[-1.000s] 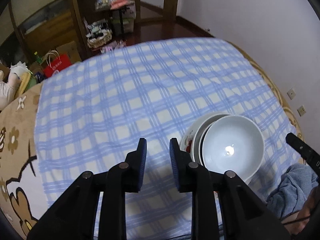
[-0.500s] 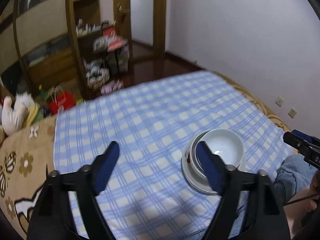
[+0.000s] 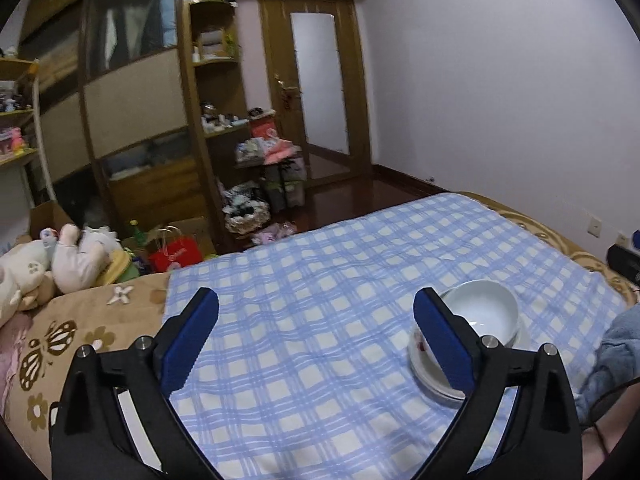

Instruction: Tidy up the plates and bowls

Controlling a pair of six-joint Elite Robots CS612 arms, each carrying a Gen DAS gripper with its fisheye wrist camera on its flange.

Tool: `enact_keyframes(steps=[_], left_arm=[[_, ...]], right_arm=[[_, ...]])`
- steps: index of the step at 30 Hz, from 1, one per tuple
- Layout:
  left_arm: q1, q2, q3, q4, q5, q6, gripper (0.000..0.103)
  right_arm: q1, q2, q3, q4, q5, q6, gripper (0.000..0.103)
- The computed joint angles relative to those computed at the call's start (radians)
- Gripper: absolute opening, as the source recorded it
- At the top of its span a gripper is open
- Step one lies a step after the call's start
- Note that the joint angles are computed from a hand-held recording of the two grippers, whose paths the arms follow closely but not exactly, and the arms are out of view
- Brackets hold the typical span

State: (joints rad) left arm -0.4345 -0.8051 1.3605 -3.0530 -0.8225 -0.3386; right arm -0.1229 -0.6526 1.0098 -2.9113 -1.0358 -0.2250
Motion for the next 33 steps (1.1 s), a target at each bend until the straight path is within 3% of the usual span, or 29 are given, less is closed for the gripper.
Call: enact_keyframes(steps=[2,12,21,33], left_arm=[[-0.004,0.003,0.01,-0.018,0.023,0.018,0.097],[0.003,0.006,0.021,0.063,0.019,-0.057,0.097],[0.008,0.008,0.028,0.064,0.036,-0.107,0.097],[0.009,0.006,0.031,0.066,0.042,-0.113,0.097]], right_arm=[[0.0,-0.001,0.005,-0.007,0.006,-0.002,0.103],[0.003,0.004,-0.003,0.017,0.002,-0.013,0.103],[0.013,0.009,-0.011,0.03,-0.03,-0.034,0.103],[0.015,0.011,-0.013,0.027,-0.056,-0.032,0.103]])
